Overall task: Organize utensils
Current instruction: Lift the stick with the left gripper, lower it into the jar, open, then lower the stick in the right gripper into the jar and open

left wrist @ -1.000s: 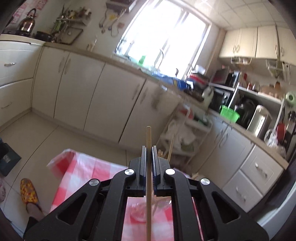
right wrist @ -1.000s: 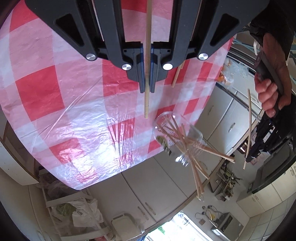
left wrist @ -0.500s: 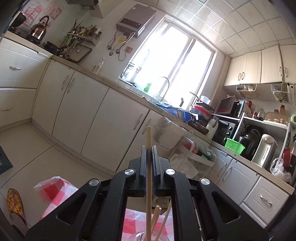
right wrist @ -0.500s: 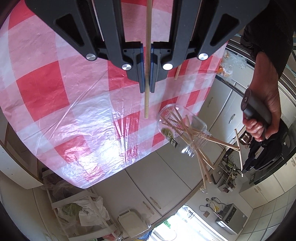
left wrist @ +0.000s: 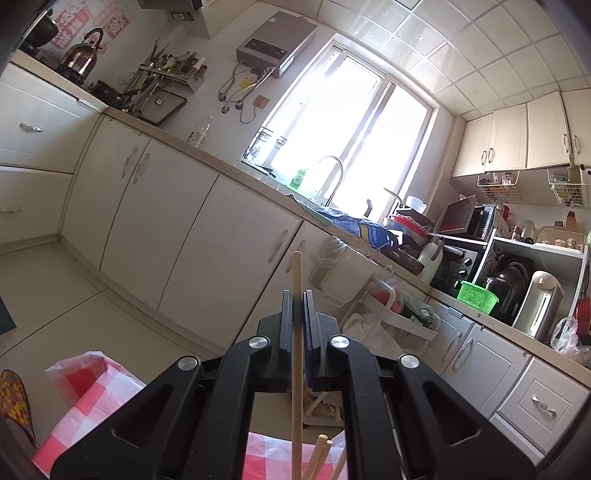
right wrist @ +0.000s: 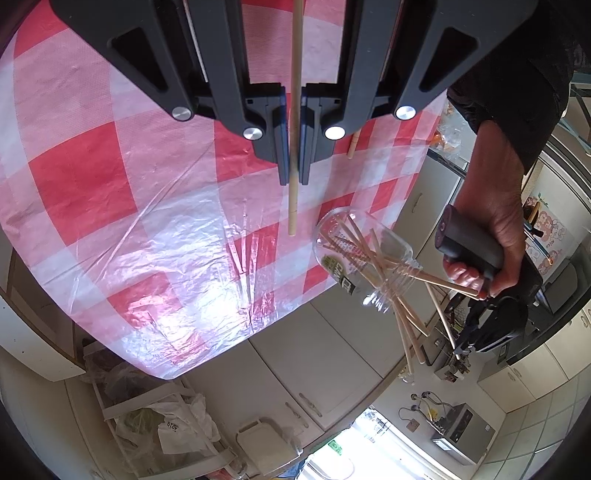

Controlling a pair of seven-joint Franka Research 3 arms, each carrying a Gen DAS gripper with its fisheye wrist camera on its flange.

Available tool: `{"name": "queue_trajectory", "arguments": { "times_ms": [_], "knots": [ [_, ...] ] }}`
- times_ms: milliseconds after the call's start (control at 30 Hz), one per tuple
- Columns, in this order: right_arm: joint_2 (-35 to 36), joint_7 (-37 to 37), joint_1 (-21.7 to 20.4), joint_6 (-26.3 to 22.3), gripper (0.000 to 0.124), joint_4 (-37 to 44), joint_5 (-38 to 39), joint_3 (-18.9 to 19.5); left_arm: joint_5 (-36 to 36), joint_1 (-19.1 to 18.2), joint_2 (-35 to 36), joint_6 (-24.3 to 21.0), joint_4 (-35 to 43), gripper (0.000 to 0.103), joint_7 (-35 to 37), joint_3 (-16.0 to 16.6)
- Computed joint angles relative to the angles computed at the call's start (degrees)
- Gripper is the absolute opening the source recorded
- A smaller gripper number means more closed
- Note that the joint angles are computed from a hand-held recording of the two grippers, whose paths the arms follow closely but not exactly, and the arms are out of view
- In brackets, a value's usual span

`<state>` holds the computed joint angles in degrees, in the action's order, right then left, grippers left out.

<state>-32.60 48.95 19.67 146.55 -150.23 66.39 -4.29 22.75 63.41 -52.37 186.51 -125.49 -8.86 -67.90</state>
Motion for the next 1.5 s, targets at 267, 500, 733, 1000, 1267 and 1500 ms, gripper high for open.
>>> {"name": "queue_trajectory", "arguments": {
  "times_ms": [267,500,733,1000,1267,1500],
  "knots": [
    [0.2,-0.1,0.0,0.0,0.006,0.0,0.2,-0.1,0.2,0.7,-2.8,0.8,-0.3,0.005,0.4,-1.7],
    [0.2,0.0,-0.1,0.1,0.006,0.0,0.2,-0.2,1.1,-2.0,-3.7,1.5,-2.2,0.005,2.4,-0.7],
    [-0.1,-0.1,-0.1,0.3,0.006,-0.2,0.4,-0.2,3.4,-8.4,-0.3,0.6,-4.3,0.005,7.7,1.9],
    [-1.6,-2.5,0.6,1.5,0.006,-0.9,2.7,-0.6,5.4,-22.0,2.8,-5.5,-9.2,0.014,12.3,9.5],
    [-3.8,-5.4,1.4,2.1,0.006,0.3,8.4,-1.0,7.7,-41.2,-1.2,-14.1,-20.1,0.026,10.3,20.0],
    [-0.4,-19.1,5.9,9.7,0.006,10.2,22.5,2.1,9.5,-54.7,-4.0,-22.1,-27.1,0.027,6.8,23.5]
  ]
}}
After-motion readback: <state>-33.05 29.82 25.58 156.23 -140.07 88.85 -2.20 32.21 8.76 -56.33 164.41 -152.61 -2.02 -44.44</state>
